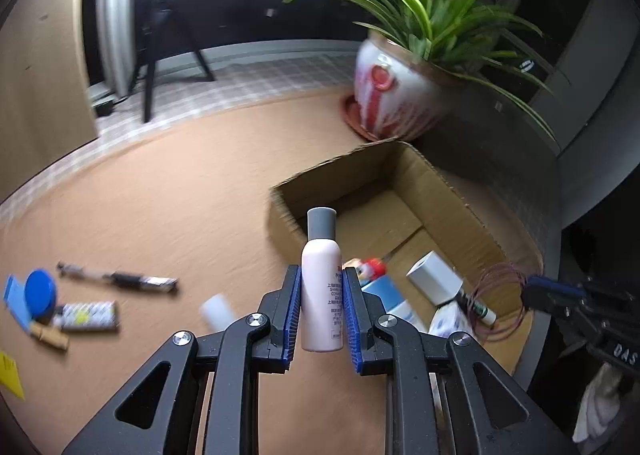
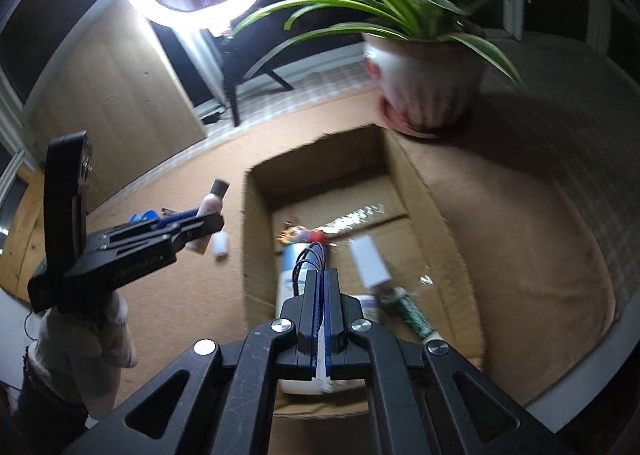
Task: Organize objects
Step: 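Carry cable and lotion bottle into the box while opening both grippers to release, then withdraw both open tools from the box toward the remaining items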
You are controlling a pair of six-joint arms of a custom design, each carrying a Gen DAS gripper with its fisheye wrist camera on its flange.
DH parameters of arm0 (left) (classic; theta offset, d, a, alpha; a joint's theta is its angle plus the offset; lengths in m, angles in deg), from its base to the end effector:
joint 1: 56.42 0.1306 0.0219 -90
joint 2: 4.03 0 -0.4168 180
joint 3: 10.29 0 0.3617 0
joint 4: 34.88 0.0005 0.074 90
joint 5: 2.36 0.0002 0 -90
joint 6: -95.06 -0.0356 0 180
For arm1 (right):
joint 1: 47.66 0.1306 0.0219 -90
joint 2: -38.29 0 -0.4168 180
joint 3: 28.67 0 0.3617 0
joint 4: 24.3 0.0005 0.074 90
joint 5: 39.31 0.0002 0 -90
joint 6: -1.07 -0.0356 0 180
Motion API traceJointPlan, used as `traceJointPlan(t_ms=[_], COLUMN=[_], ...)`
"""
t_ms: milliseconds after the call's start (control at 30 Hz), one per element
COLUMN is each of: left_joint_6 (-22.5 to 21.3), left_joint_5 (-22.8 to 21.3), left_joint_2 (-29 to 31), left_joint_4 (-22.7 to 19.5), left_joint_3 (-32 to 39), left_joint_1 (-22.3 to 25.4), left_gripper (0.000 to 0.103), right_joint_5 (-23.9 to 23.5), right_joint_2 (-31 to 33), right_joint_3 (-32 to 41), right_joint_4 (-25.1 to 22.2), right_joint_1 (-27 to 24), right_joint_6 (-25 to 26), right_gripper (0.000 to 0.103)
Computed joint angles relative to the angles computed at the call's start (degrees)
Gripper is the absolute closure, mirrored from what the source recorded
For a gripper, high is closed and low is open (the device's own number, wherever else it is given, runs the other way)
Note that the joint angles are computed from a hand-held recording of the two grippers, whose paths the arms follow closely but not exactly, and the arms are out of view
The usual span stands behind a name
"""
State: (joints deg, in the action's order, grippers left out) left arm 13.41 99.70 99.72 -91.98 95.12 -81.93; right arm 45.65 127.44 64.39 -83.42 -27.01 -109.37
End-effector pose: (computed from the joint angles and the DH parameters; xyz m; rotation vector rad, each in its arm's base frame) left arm 0.4876 -0.2415 0.4562 0.4689 2.5394 -0.4946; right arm 0.4097 0.1572 0.4820 -0.0402 2.5757 0.3893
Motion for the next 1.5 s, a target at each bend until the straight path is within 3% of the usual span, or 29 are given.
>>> traceJointPlan(t_ms=[300,533,567,600,633,700,767,1167,1500], left_joint_6=[0.1,0.1,0.1,0.0,0.1,-0.5,-0.8,-0.3,0.0], left_joint_5=[-2.0,-2.2,-1.8,-1.6,-2.0,-2.7,-3.1,-2.8,-3.0], left_joint_2=[5.9,6.9,6.9,7.1,6.8,5.9,5.5,0.3,-6.1], left_joint_4=[-1.1,-0.7,-0.8,-1.4,-1.2,0.3,0.2,0.8,0.2], left_joint_3=[5.7,6.8,6.9,7.3,7.2,6.2,5.9,0.4,-7.2], left_joint_1=[-3.8,-4.7,-4.7,-4.6,-4.6,-4.7,-4.6,-0.8,8.2], left_gripper=[0.081,0.081,0.071,0.046,0.036,0.031,0.031,0.031,0.031], right_joint_5=[-0.7,-0.9,-1.2,-1.3,-1.2,0.2,1.6,1.7,1.2], right_joint_2=[-1.2,-0.9,-0.9,-0.9,-0.9,-0.9,-1.4,0.2,3.4], right_joint_3=[-2.1,-2.4,-2.3,-2.3,-2.2,-1.9,-2.4,-0.3,3.3], right_joint_4=[-0.1,0.1,0.3,0.3,0.2,0.1,1.5,1.1,1.9], right_joint_1=[-3.5,-4.2,-4.2,-4.0,-3.8,-3.3,-2.6,0.2,5.4], right_joint_6=[0.9,1.5,1.9,2.3,2.6,2.6,2.7,2.4,3.3], right_gripper=[0.101,0.101,0.100,0.097,0.091,0.045,0.037,0.037,0.037])
